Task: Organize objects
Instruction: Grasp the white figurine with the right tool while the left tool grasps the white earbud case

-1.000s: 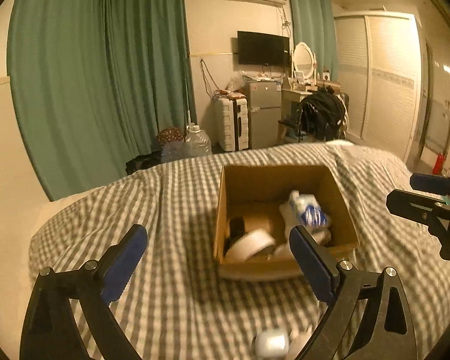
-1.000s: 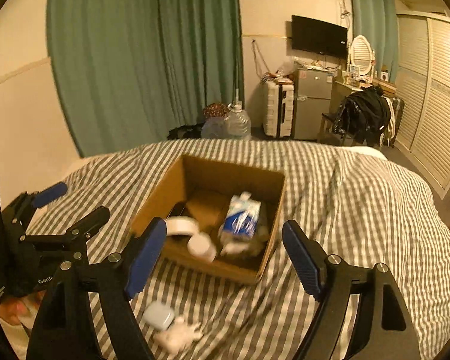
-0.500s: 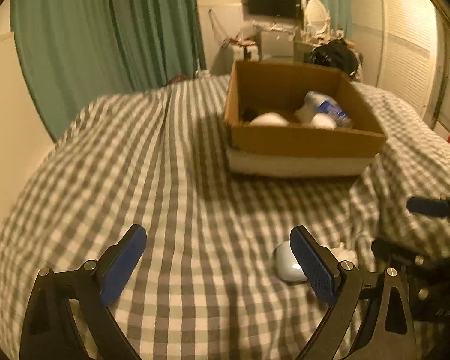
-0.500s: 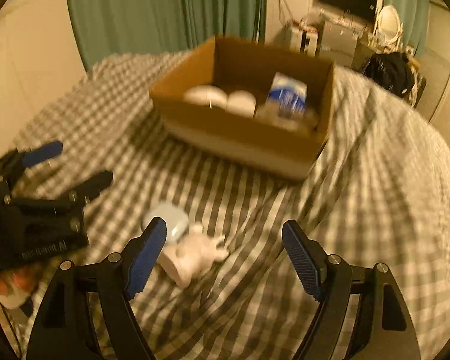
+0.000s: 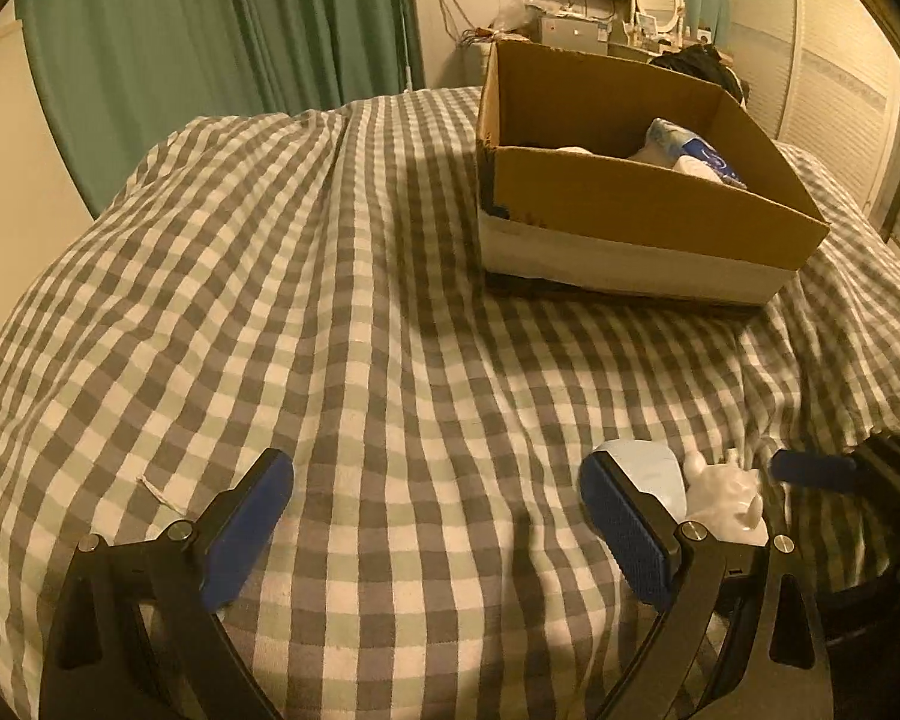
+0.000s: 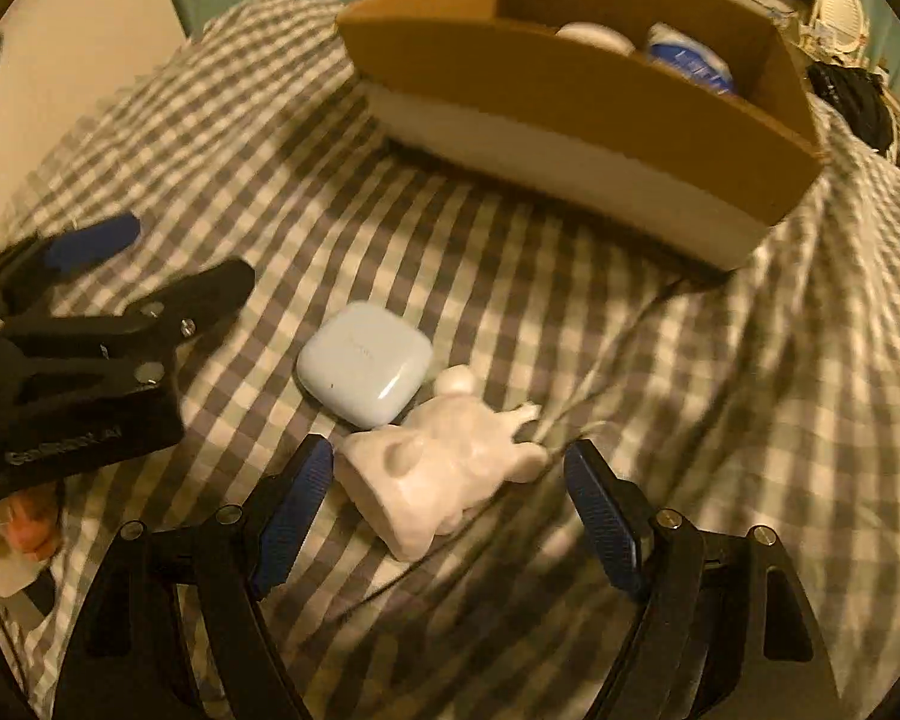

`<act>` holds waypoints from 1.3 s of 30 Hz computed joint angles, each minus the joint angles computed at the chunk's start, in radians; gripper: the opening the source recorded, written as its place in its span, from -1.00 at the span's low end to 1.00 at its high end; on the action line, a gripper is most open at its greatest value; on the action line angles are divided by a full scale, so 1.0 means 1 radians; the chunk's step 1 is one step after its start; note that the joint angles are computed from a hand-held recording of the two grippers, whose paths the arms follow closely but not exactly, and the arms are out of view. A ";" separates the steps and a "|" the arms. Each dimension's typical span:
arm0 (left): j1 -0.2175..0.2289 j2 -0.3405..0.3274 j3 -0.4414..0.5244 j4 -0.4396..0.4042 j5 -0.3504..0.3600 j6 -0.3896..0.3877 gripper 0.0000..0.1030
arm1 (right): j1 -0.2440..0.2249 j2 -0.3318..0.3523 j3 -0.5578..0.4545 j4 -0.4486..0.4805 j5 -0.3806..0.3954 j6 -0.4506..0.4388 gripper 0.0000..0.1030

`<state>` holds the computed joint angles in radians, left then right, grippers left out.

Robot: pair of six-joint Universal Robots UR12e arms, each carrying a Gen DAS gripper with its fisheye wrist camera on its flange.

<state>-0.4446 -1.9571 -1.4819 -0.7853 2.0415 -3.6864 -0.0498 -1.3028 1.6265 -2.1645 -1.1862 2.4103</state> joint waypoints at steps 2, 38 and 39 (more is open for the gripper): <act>-0.001 -0.001 -0.001 -0.003 0.005 0.000 0.92 | 0.006 0.010 -0.007 0.014 -0.014 -0.004 0.54; -0.022 -0.069 0.073 -0.025 -0.223 0.176 -0.01 | -0.063 -0.031 0.030 -0.202 0.033 0.158 -0.56; -0.020 -0.058 0.063 -0.015 -0.234 0.162 -0.01 | -0.064 -0.034 0.034 -0.209 0.037 0.156 -0.56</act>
